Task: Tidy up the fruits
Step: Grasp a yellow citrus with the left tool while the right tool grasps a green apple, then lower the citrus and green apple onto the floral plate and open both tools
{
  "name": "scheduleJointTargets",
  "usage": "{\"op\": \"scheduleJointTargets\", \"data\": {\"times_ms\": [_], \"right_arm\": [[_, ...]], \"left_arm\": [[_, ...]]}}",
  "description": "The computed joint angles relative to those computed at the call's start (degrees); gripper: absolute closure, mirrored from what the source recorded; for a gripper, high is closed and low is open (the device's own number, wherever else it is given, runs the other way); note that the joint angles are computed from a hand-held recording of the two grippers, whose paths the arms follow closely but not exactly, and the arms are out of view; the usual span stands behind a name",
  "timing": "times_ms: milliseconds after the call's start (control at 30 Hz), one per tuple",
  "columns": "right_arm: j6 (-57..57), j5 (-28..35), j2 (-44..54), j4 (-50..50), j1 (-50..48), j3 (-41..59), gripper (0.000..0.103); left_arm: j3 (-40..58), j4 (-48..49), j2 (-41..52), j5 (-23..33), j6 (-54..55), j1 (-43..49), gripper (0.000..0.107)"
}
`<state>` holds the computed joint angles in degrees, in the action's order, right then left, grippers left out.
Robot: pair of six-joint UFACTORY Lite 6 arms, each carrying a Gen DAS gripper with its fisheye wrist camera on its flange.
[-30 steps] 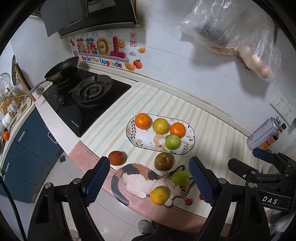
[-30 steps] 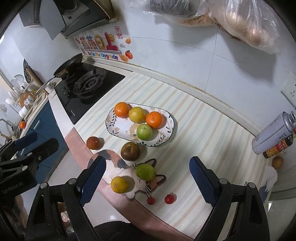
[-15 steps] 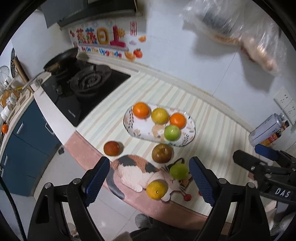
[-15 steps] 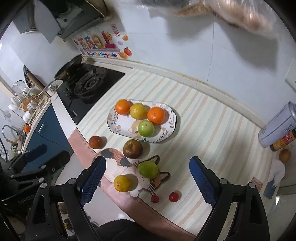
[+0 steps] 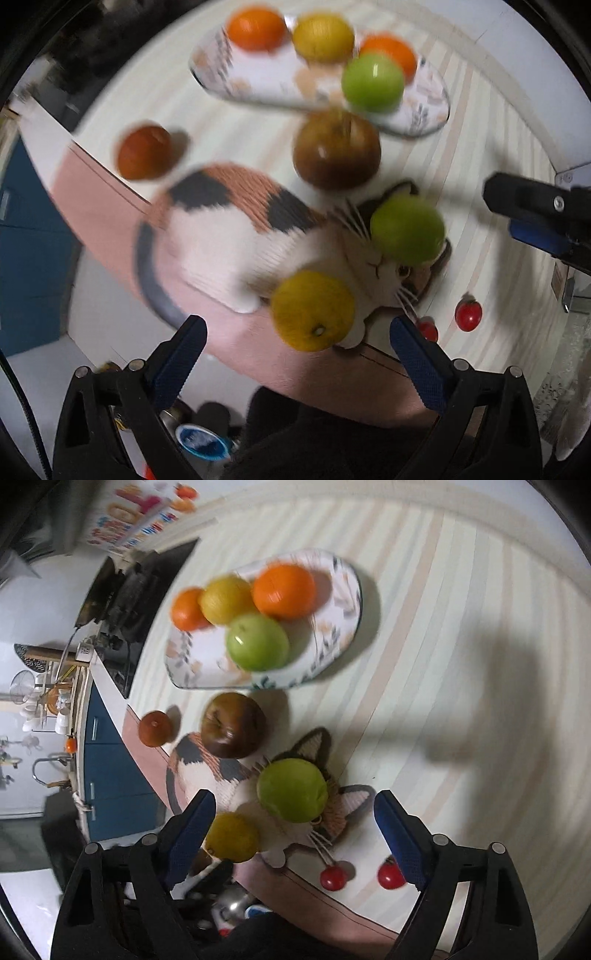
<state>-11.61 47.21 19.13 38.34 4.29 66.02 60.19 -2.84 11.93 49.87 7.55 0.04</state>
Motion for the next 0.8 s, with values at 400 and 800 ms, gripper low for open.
{"op": "scheduleJointTargets", "data": {"times_ms": [400,800], "right_arm": [[-2.01,-0.91,16.2,3.53,6.7,9.17,0.035],[-0.26,-1.39,19.75,1.86,10.73,13.34,0.04]], "left_arm": [[-2.22,-7.07,3.66,-3.18,4.73,4.21,0.049],[0.87,-3.64,5.27,-4.72,2.53,6.36,0.049]]}}
